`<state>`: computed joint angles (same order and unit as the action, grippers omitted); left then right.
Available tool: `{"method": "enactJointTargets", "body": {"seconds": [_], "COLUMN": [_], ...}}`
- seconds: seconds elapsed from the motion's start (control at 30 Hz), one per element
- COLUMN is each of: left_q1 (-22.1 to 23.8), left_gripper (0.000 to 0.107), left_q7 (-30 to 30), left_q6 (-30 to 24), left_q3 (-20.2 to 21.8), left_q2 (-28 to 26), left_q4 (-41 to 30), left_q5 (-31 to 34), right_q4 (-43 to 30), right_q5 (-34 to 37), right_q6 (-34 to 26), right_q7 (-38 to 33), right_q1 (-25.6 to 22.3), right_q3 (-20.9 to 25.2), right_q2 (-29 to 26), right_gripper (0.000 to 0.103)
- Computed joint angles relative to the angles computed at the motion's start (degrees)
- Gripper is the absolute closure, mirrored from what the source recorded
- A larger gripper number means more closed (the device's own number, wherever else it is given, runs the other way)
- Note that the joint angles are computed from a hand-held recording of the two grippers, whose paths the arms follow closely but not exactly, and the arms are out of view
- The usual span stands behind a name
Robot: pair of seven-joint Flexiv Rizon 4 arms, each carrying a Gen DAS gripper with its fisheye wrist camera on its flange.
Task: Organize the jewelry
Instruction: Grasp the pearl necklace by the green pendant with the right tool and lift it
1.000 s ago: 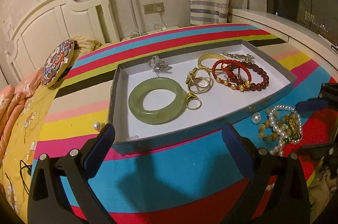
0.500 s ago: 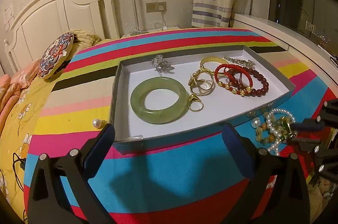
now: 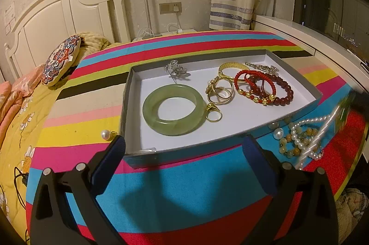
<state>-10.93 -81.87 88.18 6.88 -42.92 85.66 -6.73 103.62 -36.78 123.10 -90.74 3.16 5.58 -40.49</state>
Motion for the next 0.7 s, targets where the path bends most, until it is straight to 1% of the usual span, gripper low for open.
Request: {"method": "enactJointTargets", "body": {"seconds": [0.2, 0.27, 0.37, 0.4, 0.43, 0.53, 0.63, 0.7], "left_q1": [-0.57, -0.98, -2.95, -3.0, -2.33, 0.52, 1.47, 3.22], "left_gripper": [0.006, 0.006, 0.006, 0.006, 0.006, 0.006, 0.006, 0.007], "left_q7": [0.14, 0.19, -0.71, -0.56, 0.11, 3.43, 7.03, 10.53], "left_q6": [-0.73, -0.38, 0.7, 1.29, 1.62, 2.81, 3.26, 2.95], "left_q3": [0.73, 1.16, 3.55, 3.32, 2.03, -3.68, -6.76, -10.6], "left_q2": [0.06, 0.07, -0.12, 0.06, 0.36, 1.34, 1.45, 1.44], "left_q4": [-0.34, -0.32, -0.39, -0.05, 0.39, 2.28, 2.84, 3.09], "left_q5": [0.68, 1.23, 2.2, 2.47, 2.51, 2.31, 2.32, 2.16], "right_q4": [-1.37, -1.61, -1.44, -1.21, -1.35, -1.64, -2.25, -2.58], "right_q5": [3.1, 4.04, 6.05, 6.73, 7.58, 8.72, 10.0, 11.75], "right_q6": [7.79, 9.86, 12.37, 13.02, 13.5, 14.42, 14.86, 15.13], "right_q7": [2.8, 3.46, 3.52, 3.52, 3.49, 4.64, 5.92, 5.68], "right_q1": [-0.9, -0.45, 0.58, 0.85, 1.19, 1.05, 0.78, 1.09], "right_q3": [0.28, -0.53, -1.87, -2.26, -2.67, -3.25, -3.85, -4.58], "right_q2": [-0.05, 0.42, 1.72, 2.16, 2.34, 2.8, 2.85, 2.81], "right_gripper": [0.096, 0.095, 0.095, 0.095, 0.095, 0.095, 0.095, 0.095]}}
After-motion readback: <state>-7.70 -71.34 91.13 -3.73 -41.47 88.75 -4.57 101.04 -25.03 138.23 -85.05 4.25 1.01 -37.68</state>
